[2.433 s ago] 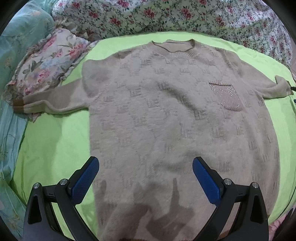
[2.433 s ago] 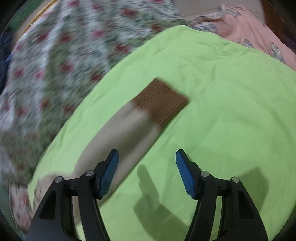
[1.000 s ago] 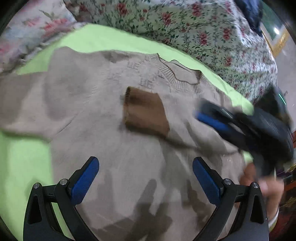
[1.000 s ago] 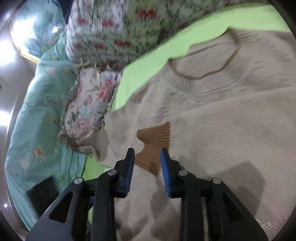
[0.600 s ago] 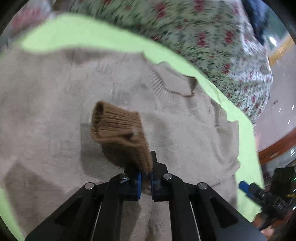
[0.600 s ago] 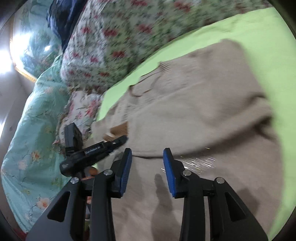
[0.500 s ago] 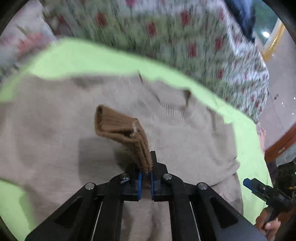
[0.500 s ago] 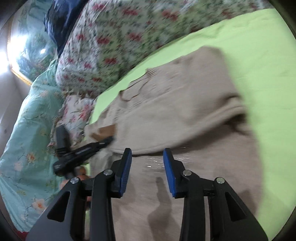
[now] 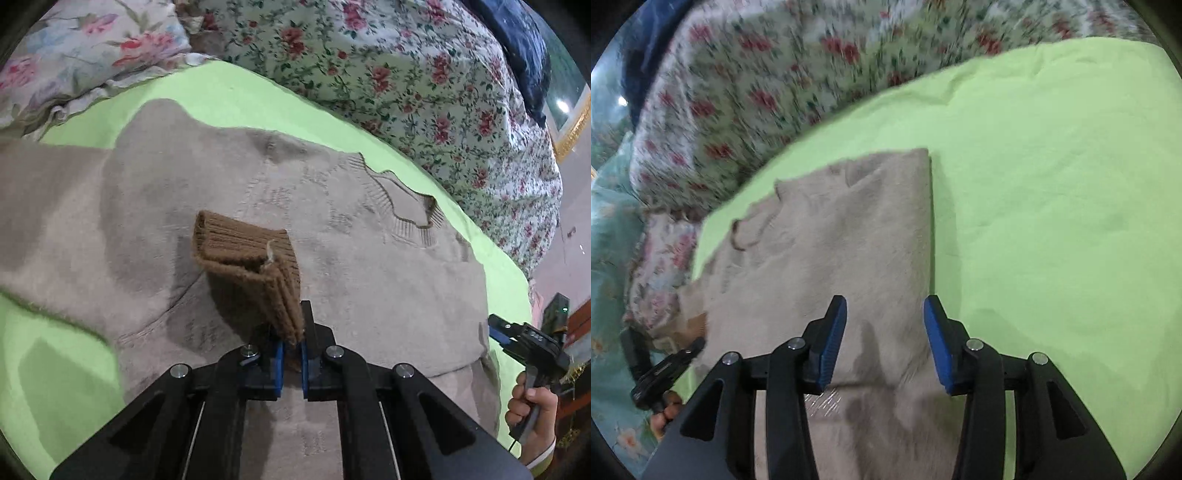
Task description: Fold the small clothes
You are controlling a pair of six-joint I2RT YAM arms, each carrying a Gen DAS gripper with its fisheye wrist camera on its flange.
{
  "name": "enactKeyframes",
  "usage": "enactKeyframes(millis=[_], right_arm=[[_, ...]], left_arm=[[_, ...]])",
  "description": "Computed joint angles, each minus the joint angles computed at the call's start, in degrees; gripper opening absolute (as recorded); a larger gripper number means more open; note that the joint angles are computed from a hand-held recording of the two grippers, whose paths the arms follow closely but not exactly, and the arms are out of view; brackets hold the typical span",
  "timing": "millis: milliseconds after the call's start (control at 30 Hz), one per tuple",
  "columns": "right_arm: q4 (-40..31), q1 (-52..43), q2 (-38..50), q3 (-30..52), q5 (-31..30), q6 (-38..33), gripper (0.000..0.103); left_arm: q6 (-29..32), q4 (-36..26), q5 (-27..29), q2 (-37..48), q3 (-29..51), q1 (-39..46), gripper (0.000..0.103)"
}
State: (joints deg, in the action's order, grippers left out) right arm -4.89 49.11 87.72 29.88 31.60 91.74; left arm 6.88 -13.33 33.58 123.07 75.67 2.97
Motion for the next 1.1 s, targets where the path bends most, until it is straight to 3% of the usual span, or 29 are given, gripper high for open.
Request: enactKeyframes(millis=[100, 133, 167, 200, 300, 400, 467, 567, 600, 700, 733, 767, 833, 900, 1000, 1100], right_arm=[[8.11, -3.53, 4.72, -0.60, -4.05, -4.93, 0.046], [8.34, -3.83, 6.25, 0.32, -4.59, -6.30, 0.043], [8.16, -3.89, 7.36, 1.09, -4.65, -7.43, 0.033], [6.58, -3.90, 7.17, 1.48, -4.44, -7.70, 0.011], [-3.26, -1.92, 3.46, 3.15, -0.29, -5.79, 0.011], [-12.26, -2.09, 2.46, 5.17, 0.71, -5.23, 0.009], [-9.46, -3.74, 3.37, 3.79, -1.53, -5.95, 0.009], [-8.30, -4.24, 3.35, 2.71, -2.82, -4.05, 0.011], [-11.46, -3.17, 2.59, 3.43, -1.78, -1.15, 0.016], [-28.79, 3.18, 3.12, 11.03, 3.90, 9.62, 0.018], [-30.47, 4.40, 3.95, 12.77, 4.79, 10.08, 0.019], [-30.37, 4.94, 5.36, 14.66, 4.63, 8.09, 0.022], [-26.86, 4.90, 8.86, 17.30, 1.91, 1.47, 0.037], [-23.75, 4.25, 13.03, 18.71, -1.42, -2.26, 0.040], [-21.29, 5.11, 12.94, 16.23, -1.85, -0.07, 0.039], [-25.76, 7.18, 10.20, 16.58, -0.60, 4.47, 0.040]], left_arm=[[1.39, -0.35, 0.02, -0.42, -1.28, -0.32, 0.005], [1.77, -0.37, -0.98, -0.41, -1.48, -0.89, 0.005], [2.10, -0.72, -1.48, -0.37, -1.49, -1.25, 0.005], [2.30, -1.13, -1.30, -0.47, -1.48, -1.46, 0.005], [2.86, -1.25, 1.51, -1.28, -1.85, -1.77, 0.006], [3.33, -0.34, -0.04, -0.83, -2.23, -3.31, 0.006], [4.04, -0.57, -1.91, 0.42, -1.86, -3.89, 0.006], [4.76, -1.98, -0.05, 1.12, -1.25, -2.88, 0.007], [5.12, -2.03, 0.28, 0.82, -1.42, -2.60, 0.008], [5.69, -2.01, -0.16, 0.39, -1.70, -2.54, 0.010], [5.80, -2.15, -0.57, 0.36, -1.72, -2.63, 0.010], [5.64, -2.21, -1.21, 0.39, -1.75, -2.82, 0.010], [5.21, -2.16, -1.41, 0.35, -1.93, -2.89, 0.010], [5.80, -2.47, -1.39, -0.50, -2.74, -2.10, 0.012], [9.36, -3.62, -1.95, -2.74, -4.83, 0.59, 0.021], [12.31, -4.48, -2.21, -5.46, -7.08, 5.44, 0.021]])
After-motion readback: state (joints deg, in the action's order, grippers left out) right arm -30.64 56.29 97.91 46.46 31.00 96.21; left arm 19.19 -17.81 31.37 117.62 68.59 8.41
